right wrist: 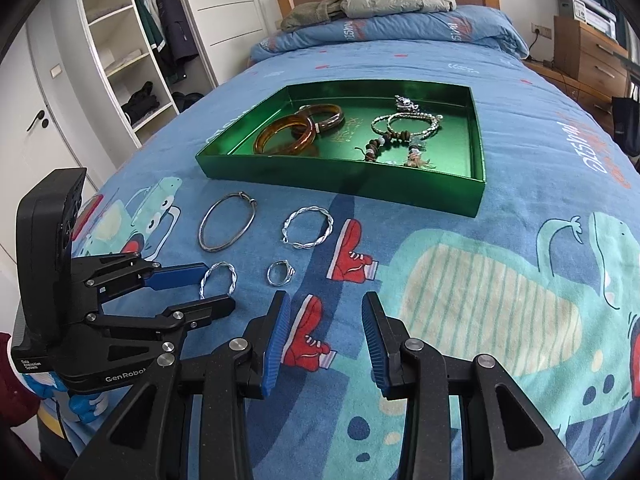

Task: Organize jewelry
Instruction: 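Grasp the twisted silver bangle with the left tool while the right tool grasps a small silver ring, then carry both items over the tray while the right tool opens to drop the ring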

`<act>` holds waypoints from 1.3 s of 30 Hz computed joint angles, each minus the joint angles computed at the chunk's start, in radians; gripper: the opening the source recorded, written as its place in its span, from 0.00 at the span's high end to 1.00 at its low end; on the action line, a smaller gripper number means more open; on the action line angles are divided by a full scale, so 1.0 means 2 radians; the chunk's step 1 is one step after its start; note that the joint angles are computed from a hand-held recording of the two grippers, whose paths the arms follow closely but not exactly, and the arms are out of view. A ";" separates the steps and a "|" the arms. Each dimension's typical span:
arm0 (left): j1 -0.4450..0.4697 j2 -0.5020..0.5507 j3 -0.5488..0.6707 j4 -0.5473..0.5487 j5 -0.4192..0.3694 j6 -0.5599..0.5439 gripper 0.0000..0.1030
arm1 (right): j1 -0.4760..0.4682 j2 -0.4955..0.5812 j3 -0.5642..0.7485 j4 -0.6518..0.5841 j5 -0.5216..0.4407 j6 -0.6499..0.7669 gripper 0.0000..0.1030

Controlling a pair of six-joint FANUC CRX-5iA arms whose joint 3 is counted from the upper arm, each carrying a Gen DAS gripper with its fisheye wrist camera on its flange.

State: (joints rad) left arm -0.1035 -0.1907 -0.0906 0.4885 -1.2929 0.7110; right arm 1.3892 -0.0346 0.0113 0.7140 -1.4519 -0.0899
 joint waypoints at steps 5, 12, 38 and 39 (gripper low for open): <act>0.009 -0.003 -0.005 0.009 0.004 -0.006 0.63 | -0.016 0.013 0.009 -0.014 0.022 0.025 0.65; 0.034 -0.003 -0.007 0.021 0.004 0.005 0.63 | -0.039 0.037 0.030 -0.030 0.038 0.064 0.70; 0.092 -0.041 -0.009 0.040 -0.019 0.005 0.63 | 0.009 0.036 0.042 0.015 -0.040 0.007 0.80; 0.092 -0.041 -0.006 0.041 -0.020 0.004 0.63 | 0.012 0.035 0.043 0.020 -0.048 0.005 0.80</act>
State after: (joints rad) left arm 0.0805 -0.2730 -0.1026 0.5699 -1.3322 0.7196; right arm 1.4127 0.0348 0.0967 0.7534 -1.5471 -0.0792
